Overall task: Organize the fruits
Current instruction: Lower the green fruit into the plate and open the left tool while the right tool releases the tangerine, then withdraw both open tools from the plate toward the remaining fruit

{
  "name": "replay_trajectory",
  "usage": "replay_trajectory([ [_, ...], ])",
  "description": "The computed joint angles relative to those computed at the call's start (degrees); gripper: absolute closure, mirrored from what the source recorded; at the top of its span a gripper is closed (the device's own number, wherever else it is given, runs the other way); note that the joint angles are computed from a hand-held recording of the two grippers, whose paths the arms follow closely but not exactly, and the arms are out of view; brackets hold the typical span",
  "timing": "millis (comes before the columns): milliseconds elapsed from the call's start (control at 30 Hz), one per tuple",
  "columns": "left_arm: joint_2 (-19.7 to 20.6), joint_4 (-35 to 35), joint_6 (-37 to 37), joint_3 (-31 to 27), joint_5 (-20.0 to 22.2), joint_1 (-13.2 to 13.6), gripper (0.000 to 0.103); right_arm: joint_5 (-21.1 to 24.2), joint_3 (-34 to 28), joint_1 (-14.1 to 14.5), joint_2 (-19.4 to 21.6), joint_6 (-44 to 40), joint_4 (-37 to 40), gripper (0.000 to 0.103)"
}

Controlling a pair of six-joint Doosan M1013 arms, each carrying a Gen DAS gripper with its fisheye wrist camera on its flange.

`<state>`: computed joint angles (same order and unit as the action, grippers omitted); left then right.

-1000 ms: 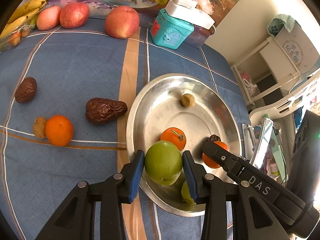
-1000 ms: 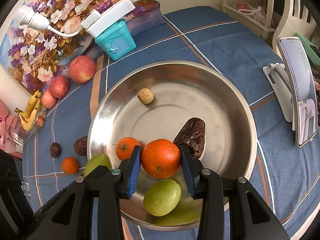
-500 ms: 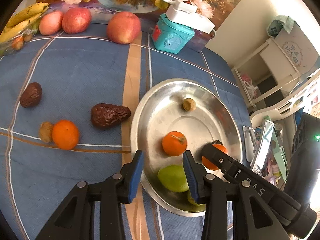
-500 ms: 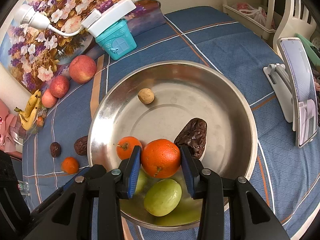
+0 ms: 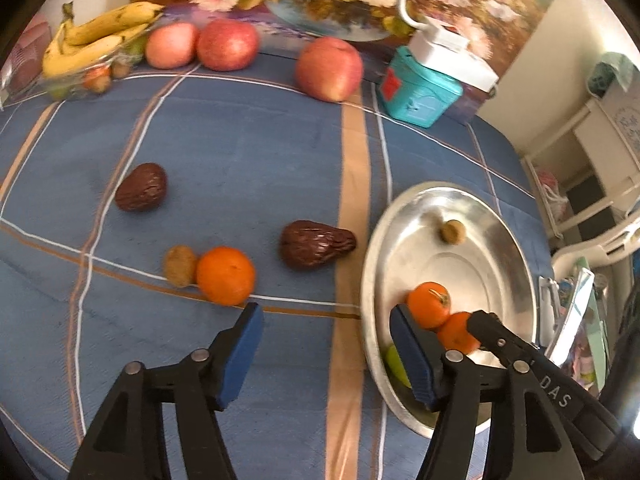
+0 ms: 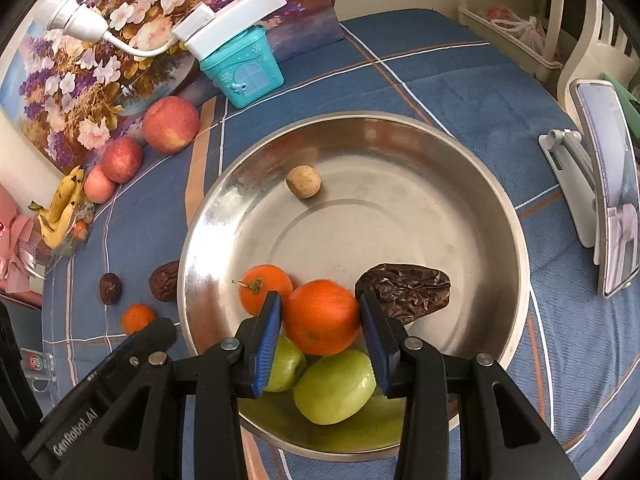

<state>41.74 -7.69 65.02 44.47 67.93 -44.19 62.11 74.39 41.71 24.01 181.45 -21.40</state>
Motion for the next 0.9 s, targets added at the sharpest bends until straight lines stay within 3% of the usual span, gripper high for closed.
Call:
replay_trajectory([
  [133, 0.2, 1.2, -1.0, -0.3, 1.0, 0.0, 0.03, 0.2, -0.1, 0.1, 0.0, 0.0, -0.2, 0.06],
  [300, 0.6, 4.9, -2.9, -1.1, 2.9, -0.3, 0.02, 0.9, -0.7, 0.2, 0.3, -0.6, -0.5, 0.06],
  [367, 0.6, 7.0, -4.3, -1.1, 3.4, -0.4, 0.003, 1.5, -1.4, 0.4, 0.6, -1.5, -0.8, 0.06],
  [400, 0.5, 7.8, -4.8, -1.0, 3.4, -0.5, 0.0, 1.8, -1.8, 0.4, 0.8, -2.3, -0.8, 0.057],
  [467, 0.4, 9.4, -5.8, -0.7, 3.4, -0.5, 0.0, 2.7, -2.6, 0.5, 1.3, -3.6, -1.0, 0.036],
  [700, -0.3, 12.2, -8.1, 0.3, 3.4, -0.2, 0.0, 4.9, -4.8, 0.7, 2.7, -7.4, -0.9, 0.027],
  [767, -0.4, 13.4, -8.3, 0.5, 3.6, -0.1, 0.0, 5.7, -5.4, 0.9, 3.1, -7.9, -1.4, 0.018],
  [833, -0.3, 14.7, -8.2, 0.3, 4.0, -0.1, 0.0, 6.0, -5.6, 1.1, 3.3, -7.7, -2.3, 0.016],
  [900, -0.2, 15.8, -8.2, -0.1, 4.4, -0.1, 0.0, 6.0, -5.6, 1.3, 3.4, -7.2, -3.0, 0.004],
])
